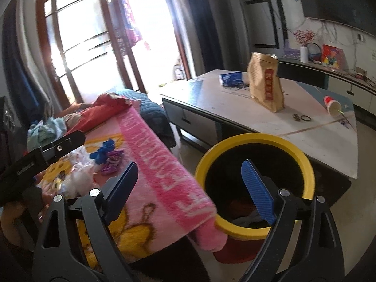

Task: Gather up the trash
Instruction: 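Move both open tools back over the trash on the bed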

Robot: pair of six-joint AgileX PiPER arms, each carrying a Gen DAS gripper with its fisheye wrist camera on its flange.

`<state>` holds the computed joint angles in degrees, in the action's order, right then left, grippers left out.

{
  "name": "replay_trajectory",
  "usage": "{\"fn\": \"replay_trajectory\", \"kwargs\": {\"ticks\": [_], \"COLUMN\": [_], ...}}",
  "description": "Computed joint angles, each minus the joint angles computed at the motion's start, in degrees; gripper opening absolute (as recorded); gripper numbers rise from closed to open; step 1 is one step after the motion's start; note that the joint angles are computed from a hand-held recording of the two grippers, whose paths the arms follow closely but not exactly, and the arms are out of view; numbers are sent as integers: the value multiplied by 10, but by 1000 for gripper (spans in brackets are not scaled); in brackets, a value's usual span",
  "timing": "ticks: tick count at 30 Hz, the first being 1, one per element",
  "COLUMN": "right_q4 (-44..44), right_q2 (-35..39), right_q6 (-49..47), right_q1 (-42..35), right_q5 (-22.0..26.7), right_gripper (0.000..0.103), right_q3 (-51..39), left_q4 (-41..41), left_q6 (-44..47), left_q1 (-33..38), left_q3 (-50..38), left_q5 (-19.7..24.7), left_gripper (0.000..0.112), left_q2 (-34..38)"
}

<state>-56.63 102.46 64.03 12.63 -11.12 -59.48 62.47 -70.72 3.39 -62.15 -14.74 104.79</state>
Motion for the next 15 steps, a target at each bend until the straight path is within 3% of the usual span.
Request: {"fn": "replay_trajectory", "kwargs": {"ticks": [15], "right_q4": [-86], "right_q2": [10], "right_q6": [53], "right_q1": [79], "right_q5": [6], "right_gripper": [84], "right_q3": [-27], "left_q4": [-52], "left_q6": [51], "left_q1": [59], "left_q3": [43], "left_q5": [-21], "left_gripper": [96], "left_q2": [-27]}}
